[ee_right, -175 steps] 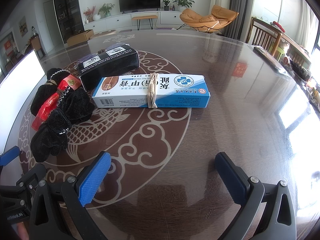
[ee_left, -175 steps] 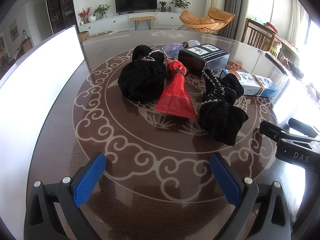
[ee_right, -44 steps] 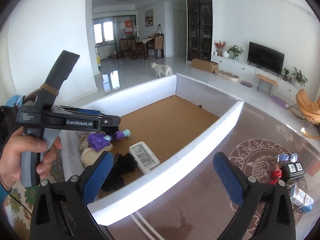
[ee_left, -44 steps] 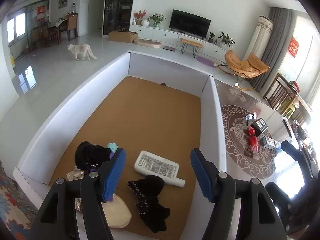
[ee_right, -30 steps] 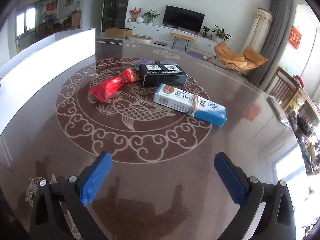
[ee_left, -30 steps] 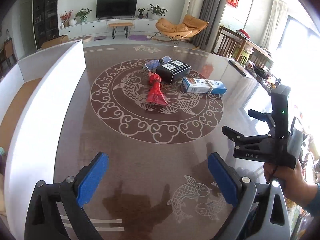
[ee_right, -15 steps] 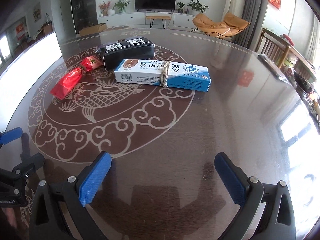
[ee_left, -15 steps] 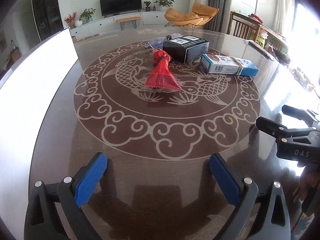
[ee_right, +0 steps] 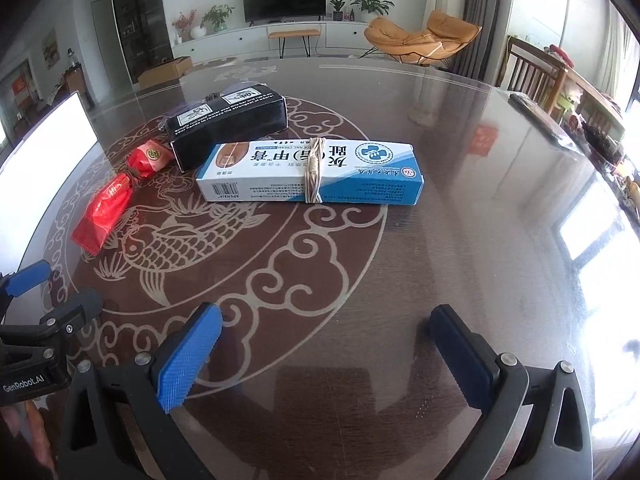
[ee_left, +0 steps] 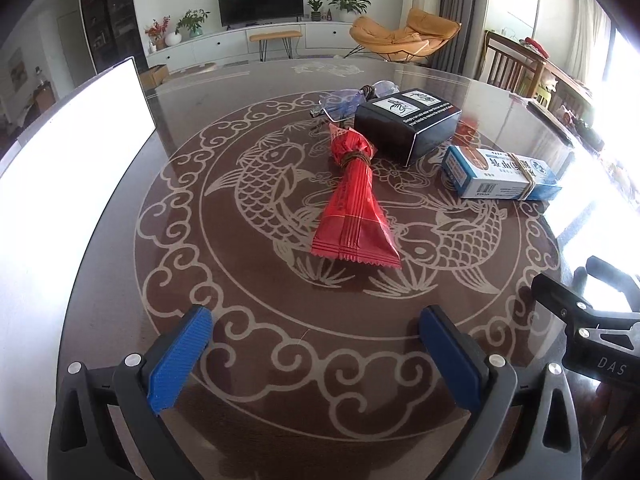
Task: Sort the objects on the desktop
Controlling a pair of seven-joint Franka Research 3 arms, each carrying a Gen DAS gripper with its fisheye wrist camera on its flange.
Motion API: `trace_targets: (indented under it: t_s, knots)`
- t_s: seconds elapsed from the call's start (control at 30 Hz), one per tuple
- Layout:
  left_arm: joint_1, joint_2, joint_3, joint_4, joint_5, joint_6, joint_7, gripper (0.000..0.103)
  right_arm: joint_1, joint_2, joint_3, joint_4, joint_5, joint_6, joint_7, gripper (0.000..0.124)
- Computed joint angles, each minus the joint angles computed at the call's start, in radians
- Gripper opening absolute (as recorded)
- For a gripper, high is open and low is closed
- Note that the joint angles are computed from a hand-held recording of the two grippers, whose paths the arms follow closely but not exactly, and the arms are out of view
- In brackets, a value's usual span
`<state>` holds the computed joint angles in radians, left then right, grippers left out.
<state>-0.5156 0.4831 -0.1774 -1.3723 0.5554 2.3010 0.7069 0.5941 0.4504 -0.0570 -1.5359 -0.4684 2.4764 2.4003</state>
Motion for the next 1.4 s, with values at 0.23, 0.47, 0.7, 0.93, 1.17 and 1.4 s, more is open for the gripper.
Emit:
trace_targets:
  t_s: [0.23,0.47,0.7,0.93,1.17,1.4]
  knots:
    - [0.002,-0.001,0.001,-0.004,-0.002,0.012,0.005,0.103,0.008,-0.003,-0.002,0.000,-0.017,-0.017,0.037,0.103]
    - [0.002,-0.011,0.001,-0.023,0.005,0.020,-0.005,0.103,0.006,-0.003,0.001,0.001,-0.018,-0.017,0.037,0.103]
    - [0.004,-0.013,-0.001,-0.027,0.006,0.023,-0.006,0.103,0.006,-0.002,0.001,0.003,-0.017,-0.018,0.036,0.103]
    - [0.004,-0.014,-0.002,-0.028,0.007,0.023,-0.007,0.103,0.006,-0.001,0.001,0.004,-0.017,-0.018,0.036,0.103]
    - [0.004,-0.014,-0.002,-0.028,0.007,0.023,-0.007,0.103,0.006,0.000,0.001,0.004,-0.017,-0.018,0.036,0.103]
    - [0.003,-0.016,-0.003,-0.032,0.007,0.026,-0.008,0.103,0.006,-0.001,0.001,0.004,-0.017,-0.017,0.035,0.103]
